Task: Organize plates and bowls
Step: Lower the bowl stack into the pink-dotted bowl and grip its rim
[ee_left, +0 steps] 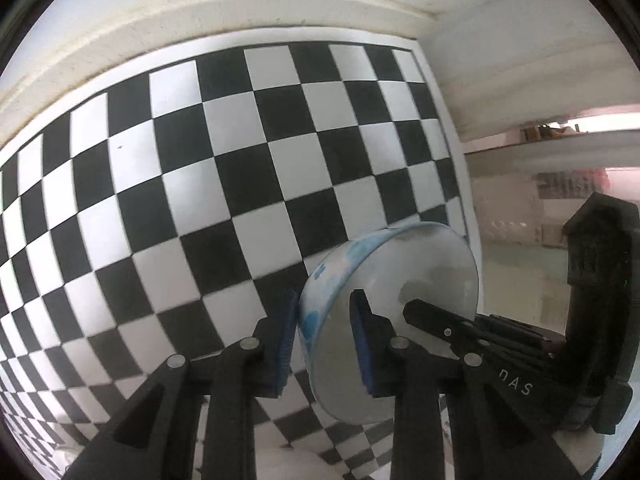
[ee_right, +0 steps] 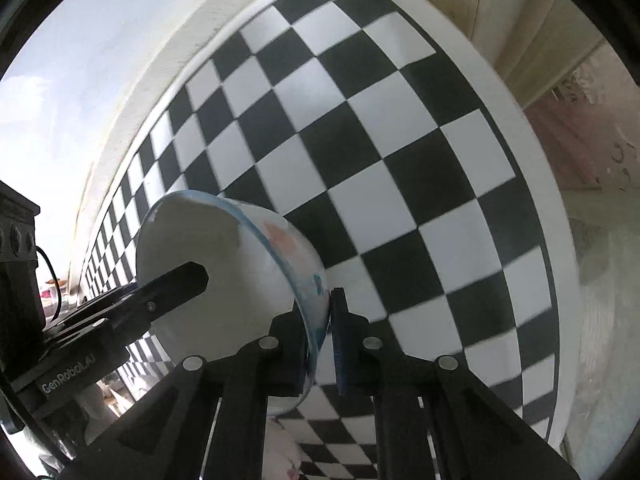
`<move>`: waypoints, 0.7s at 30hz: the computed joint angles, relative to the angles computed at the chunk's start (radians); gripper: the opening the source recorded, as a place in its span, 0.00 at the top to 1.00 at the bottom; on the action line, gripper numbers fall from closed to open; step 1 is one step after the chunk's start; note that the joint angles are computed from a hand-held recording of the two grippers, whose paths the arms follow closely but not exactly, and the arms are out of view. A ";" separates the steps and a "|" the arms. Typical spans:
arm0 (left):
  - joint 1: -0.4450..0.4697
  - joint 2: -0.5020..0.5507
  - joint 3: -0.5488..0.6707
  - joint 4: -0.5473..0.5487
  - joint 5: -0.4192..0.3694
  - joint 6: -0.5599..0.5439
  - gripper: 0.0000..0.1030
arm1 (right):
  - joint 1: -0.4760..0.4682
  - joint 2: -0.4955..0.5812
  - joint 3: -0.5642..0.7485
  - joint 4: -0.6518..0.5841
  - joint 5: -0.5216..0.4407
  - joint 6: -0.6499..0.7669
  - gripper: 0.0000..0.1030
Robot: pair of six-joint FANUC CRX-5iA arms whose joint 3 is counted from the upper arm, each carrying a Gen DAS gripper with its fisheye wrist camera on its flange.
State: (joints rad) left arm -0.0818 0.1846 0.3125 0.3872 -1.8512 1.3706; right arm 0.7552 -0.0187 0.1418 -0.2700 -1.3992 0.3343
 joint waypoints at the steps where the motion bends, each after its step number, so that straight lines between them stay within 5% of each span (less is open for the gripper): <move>1: 0.008 -0.011 0.001 0.009 -0.005 -0.003 0.77 | 0.014 -0.007 0.005 0.012 -0.004 -0.013 0.89; 21: 0.212 -0.295 -0.049 0.056 -0.144 -0.154 0.76 | 0.423 -0.064 0.122 0.265 -0.086 -0.332 0.90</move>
State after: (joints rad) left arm 0.1303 -0.1105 0.2632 0.4429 -1.9949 1.2162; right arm 1.1783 -0.0825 0.2642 -0.0050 -1.4848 0.0026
